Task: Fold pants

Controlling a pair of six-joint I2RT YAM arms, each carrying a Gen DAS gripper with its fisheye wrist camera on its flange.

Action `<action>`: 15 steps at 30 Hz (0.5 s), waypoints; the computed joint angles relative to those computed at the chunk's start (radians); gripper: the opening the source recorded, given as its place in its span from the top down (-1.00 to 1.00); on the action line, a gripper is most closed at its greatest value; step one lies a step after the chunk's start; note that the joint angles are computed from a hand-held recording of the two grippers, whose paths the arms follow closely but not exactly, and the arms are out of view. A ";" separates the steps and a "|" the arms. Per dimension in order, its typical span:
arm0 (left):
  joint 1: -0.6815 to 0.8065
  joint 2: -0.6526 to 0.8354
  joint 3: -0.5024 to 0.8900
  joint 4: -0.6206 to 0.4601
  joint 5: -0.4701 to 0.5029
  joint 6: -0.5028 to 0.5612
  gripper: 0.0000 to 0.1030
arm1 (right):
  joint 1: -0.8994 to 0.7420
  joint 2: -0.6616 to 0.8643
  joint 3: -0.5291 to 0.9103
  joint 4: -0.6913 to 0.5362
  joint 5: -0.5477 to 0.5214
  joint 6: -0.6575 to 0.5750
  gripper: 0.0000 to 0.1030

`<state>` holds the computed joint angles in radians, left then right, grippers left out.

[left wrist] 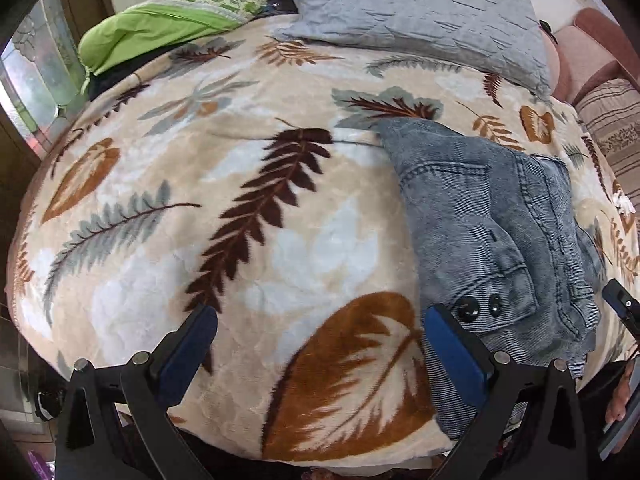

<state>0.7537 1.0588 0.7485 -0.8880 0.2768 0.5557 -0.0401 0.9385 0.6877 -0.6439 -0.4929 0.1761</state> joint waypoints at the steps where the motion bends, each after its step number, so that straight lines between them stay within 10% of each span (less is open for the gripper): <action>1: -0.011 0.005 -0.001 -0.006 0.007 -0.002 -1.00 | -0.001 0.002 0.000 -0.003 -0.006 -0.004 -0.25; 15: -0.016 0.086 0.052 -0.039 0.108 -0.054 -1.00 | -0.034 0.115 0.007 -0.009 -0.189 -0.012 -0.35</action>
